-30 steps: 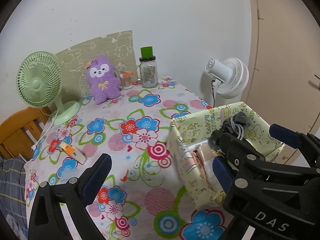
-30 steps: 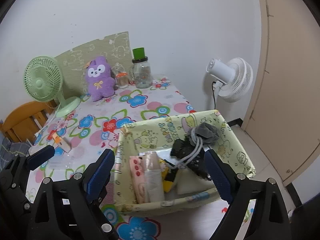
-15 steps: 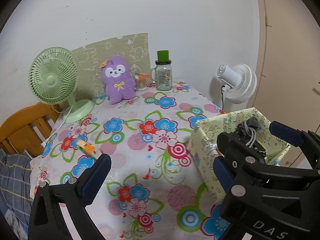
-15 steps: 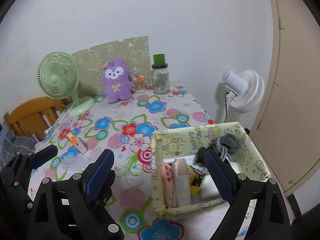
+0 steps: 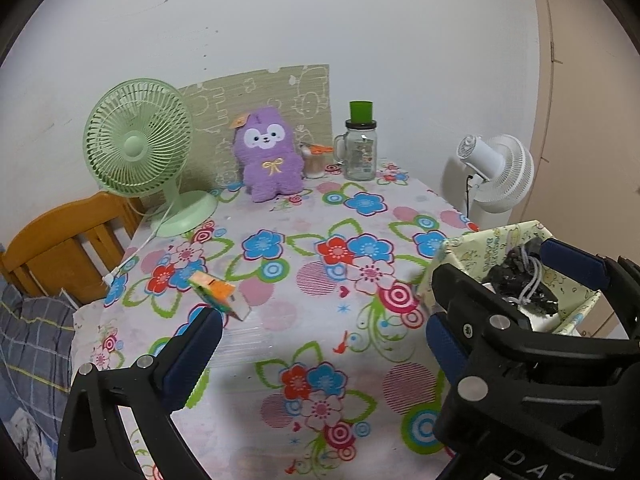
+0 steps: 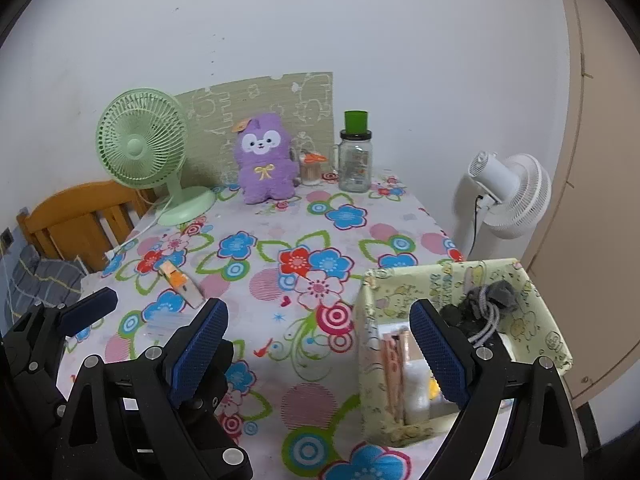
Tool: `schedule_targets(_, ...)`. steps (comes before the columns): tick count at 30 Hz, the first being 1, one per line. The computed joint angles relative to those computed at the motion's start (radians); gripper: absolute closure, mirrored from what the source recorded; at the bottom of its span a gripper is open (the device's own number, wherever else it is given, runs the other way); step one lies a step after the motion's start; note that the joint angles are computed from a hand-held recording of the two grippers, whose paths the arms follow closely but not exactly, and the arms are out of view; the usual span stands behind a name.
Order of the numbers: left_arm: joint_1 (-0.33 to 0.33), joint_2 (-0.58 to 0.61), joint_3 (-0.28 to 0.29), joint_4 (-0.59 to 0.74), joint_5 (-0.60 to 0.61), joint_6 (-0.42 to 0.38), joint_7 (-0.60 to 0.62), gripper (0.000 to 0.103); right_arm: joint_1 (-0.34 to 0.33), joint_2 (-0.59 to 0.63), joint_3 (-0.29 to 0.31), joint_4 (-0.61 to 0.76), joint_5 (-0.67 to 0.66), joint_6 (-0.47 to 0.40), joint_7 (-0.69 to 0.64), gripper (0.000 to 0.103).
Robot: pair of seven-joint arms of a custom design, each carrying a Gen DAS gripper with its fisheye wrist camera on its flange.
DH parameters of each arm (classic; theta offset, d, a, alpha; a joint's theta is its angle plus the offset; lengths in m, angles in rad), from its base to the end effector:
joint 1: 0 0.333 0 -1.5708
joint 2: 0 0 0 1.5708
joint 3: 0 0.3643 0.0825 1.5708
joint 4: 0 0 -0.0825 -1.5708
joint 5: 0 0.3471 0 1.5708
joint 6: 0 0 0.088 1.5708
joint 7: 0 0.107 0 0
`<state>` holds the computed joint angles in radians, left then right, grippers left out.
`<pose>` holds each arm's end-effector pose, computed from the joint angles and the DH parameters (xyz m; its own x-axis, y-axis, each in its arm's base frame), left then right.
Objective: Organize soft objects
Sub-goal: 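Withdraw both tools from the gift box back over the table, then move both open tools toward the tissue pack and clear plastic bag stack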
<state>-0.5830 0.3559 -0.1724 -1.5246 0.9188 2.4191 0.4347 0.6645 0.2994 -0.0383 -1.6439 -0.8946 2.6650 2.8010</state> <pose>0.5196 -0.4541 0.5763 -0.1052 -0.9928 -0.0577 -0.6310 0.1115 -0.7677 0.5292 0.4155 0.5748 0.1036 -0.9915 -0.0785 -0.5918 0.0020 -0.8061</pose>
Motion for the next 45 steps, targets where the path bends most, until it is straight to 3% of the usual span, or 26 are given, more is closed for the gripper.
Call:
schedule_targets(14, 0.059, -0.036, 0.003, -0.093, -0.009, 0.060, -0.017, 0.000, 0.068, 0.112, -0.028, 0.147, 0.010, -0.044, -0.076, 0.009)
schedule_targets(25, 0.110, -0.056, 0.009, -0.155, -0.025, 0.083, -0.044, 0.000, 0.112, 0.238, -0.063, 0.304, 0.163, -0.052, -0.219, 0.002)
schedule_targets(35, 0.153, -0.054, 0.013, -0.183, -0.059, 0.110, -0.029, 0.000, 0.129, 0.352, -0.083, 0.455, 0.329, -0.075, -0.373, 0.001)
schedule_targets(45, 0.170, -0.014, 0.020, -0.159, -0.116, 0.110, -0.003, 0.000, 0.141, 0.443, -0.116, 0.584, 0.410, -0.137, -0.466, 0.001)
